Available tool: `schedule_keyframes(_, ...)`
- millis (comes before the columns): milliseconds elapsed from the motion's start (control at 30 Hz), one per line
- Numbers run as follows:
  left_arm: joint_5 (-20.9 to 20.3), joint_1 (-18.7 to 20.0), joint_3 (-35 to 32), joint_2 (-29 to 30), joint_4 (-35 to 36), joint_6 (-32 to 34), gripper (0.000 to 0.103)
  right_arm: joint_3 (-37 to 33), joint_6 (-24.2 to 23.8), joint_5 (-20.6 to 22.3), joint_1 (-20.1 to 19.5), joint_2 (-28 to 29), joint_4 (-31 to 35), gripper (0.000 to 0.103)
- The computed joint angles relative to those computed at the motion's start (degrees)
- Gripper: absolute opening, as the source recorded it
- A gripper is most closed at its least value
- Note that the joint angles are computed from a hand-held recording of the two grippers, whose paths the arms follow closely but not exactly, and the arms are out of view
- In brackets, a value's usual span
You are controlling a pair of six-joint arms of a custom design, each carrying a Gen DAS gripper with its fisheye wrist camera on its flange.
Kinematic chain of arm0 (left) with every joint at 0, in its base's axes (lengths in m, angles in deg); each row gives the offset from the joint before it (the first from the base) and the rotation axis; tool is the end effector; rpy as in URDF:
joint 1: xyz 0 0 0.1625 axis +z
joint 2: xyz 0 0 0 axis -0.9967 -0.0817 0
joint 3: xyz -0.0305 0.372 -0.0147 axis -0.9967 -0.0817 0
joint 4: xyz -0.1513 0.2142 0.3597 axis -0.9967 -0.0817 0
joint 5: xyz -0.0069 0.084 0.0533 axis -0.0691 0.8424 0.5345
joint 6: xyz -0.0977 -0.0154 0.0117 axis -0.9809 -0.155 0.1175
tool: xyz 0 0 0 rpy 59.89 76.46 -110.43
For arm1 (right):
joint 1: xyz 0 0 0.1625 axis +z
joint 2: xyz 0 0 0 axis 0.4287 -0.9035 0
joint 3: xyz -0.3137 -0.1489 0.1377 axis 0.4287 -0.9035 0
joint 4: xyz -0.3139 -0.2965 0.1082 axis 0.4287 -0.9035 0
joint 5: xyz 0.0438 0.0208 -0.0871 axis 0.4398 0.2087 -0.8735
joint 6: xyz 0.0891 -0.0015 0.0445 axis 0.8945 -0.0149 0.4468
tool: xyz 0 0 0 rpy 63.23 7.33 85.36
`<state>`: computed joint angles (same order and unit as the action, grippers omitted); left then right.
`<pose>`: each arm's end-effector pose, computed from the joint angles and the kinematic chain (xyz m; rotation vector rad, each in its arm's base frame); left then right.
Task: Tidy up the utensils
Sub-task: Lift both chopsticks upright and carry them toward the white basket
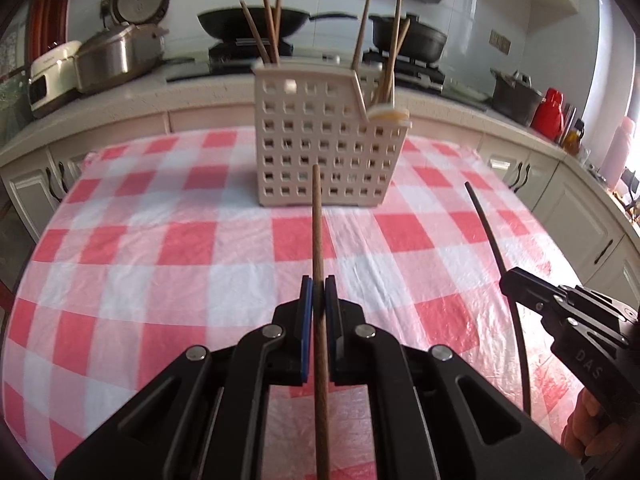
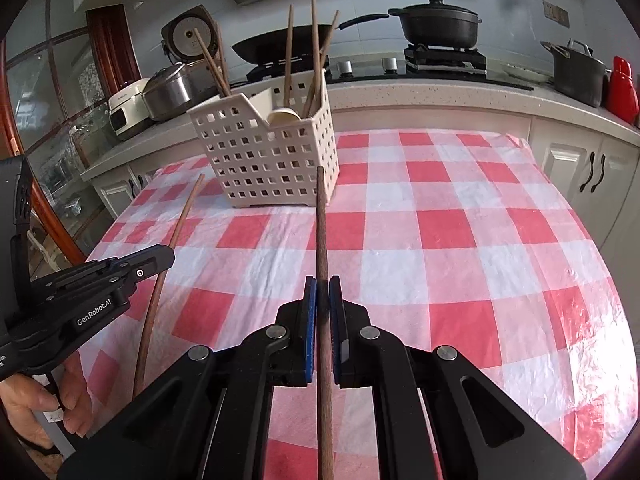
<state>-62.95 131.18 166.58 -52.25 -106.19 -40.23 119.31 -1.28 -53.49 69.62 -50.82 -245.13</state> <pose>-0.2806 -0.5627 0.0611 0.9002 2.4403 -0.8024 0.1258 -0.4809 0.2141 0.2020 -2.2699 1.1343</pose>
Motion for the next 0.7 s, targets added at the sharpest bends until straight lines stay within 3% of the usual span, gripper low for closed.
schedule_keyframes(700,-0.47,-4.29,11.73,-11.48,-14.85,5.76,0.006,-0.80,-6.17,-2.23,9.70,2.37,-9.05,0.007)
